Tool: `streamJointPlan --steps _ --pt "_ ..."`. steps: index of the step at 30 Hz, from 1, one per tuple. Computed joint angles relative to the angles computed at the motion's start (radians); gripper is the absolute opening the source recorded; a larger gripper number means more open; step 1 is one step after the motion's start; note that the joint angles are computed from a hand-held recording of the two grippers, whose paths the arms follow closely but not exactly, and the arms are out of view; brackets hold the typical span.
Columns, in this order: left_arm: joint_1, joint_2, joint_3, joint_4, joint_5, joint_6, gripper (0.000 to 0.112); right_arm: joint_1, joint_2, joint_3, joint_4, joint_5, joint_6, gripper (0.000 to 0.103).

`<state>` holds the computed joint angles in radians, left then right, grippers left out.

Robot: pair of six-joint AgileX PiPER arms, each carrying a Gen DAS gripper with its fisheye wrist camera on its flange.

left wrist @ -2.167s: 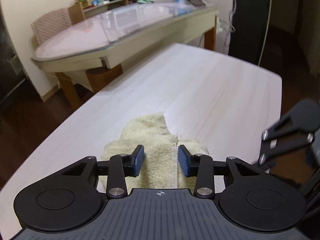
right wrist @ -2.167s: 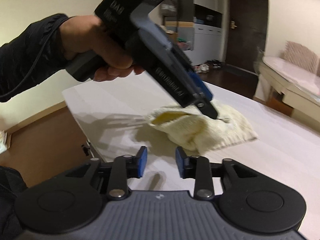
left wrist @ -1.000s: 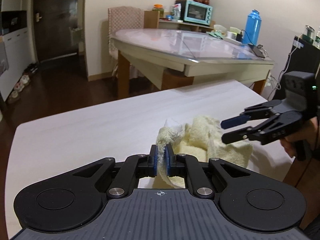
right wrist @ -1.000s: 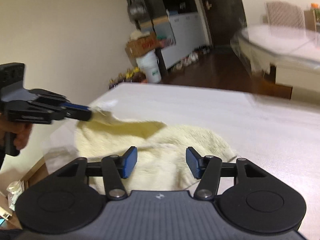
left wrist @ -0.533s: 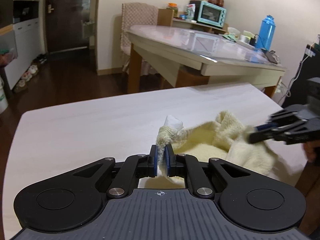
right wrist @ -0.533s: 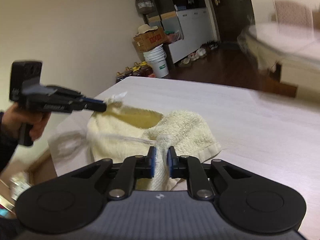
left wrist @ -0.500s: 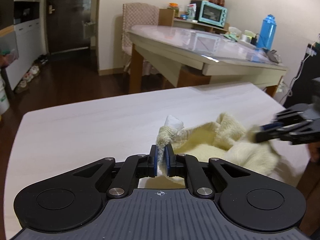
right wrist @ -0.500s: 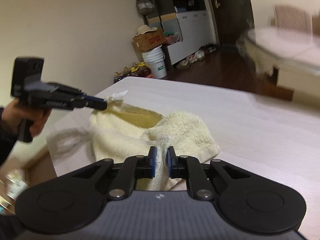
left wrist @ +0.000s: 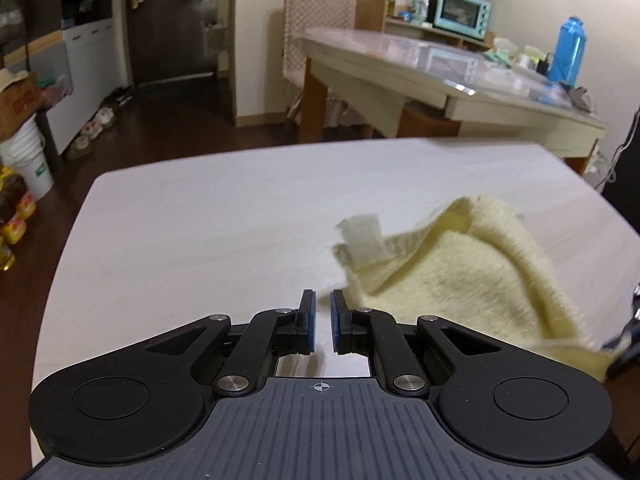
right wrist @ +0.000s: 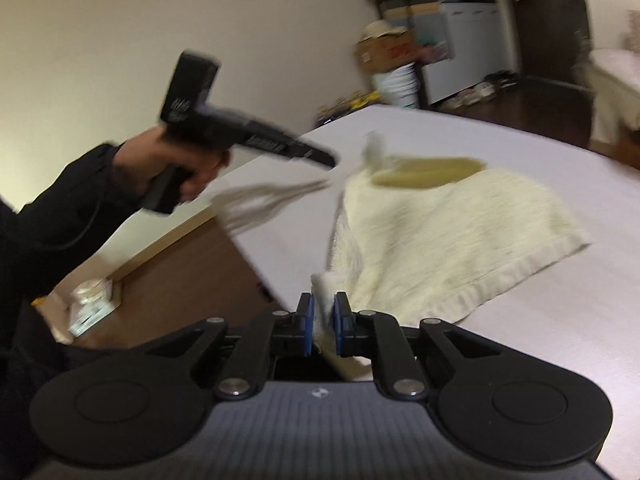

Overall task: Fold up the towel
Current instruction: 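Hold the towel with both grippers and stretch it open above the table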

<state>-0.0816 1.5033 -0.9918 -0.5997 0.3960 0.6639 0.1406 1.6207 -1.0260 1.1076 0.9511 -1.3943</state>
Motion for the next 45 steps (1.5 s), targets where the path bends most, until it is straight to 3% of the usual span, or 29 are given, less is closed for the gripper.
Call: streamJointPlan --steps 3,5,9,10,16,18,20,21,27,30,31,32,34,37,41,45 --pt "-0.027 0.034 -0.058 -0.081 0.018 0.125 0.009 0.019 0.014 -0.024 -0.046 0.032 0.014 0.015" --pt "-0.061 0.093 -0.138 -0.084 0.047 0.189 0.017 0.028 0.019 -0.03 -0.08 0.055 0.031 0.017" --pt "-0.126 0.214 -0.297 -0.009 0.105 0.214 0.019 -0.028 -0.004 -0.006 -0.002 0.059 0.002 0.02" --pt "-0.136 0.233 -0.32 0.01 0.113 0.212 0.021 -0.038 -0.005 -0.009 0.005 0.06 0.003 0.027" --pt "-0.192 0.376 -0.492 0.16 0.201 0.177 0.027 -0.124 0.019 -0.081 0.046 -0.098 0.029 0.049" --pt "-0.194 0.393 -0.506 0.168 0.215 0.18 0.026 -0.116 0.066 -0.143 -0.007 -0.187 0.067 0.05" --pt "-0.195 0.403 -0.515 0.173 0.227 0.174 0.005 -0.102 0.132 -0.222 -0.074 -0.254 0.114 0.05" --pt "-0.195 0.403 -0.515 0.172 0.228 0.172 0.005 -0.094 0.171 -0.267 -0.111 -0.276 0.138 0.05" --pt "-0.187 0.39 -0.494 0.149 0.217 0.183 0.005 -0.048 0.304 -0.404 -0.196 -0.293 0.174 0.049" --pt "-0.182 0.39 -0.494 0.129 0.213 0.2 0.004 -0.034 0.353 -0.443 -0.226 -0.278 0.183 0.043" --pt "-0.18 0.393 -0.498 0.124 0.213 0.204 0.004 -0.033 0.353 -0.441 -0.224 -0.277 0.172 0.032" --pt "-0.178 0.395 -0.501 0.118 0.21 0.204 0.004 -0.032 0.353 -0.44 -0.222 -0.276 0.161 0.013" --pt "-0.175 0.397 -0.505 0.105 0.202 0.206 0.004 -0.026 0.343 -0.419 -0.218 -0.292 0.124 0.009" --pt "-0.177 0.406 -0.525 0.107 0.195 0.196 0.004 -0.002 0.258 -0.302 -0.233 -0.405 0.066 0.008" --pt "-0.196 0.431 -0.56 0.126 0.166 0.167 0.004 -0.038 0.079 -0.119 -0.197 -0.478 0.034 0.008" --pt "-0.219 0.466 -0.598 0.179 0.132 0.093 0.004 -0.076 -0.116 0.062 -0.196 -0.48 0.077 0.008"
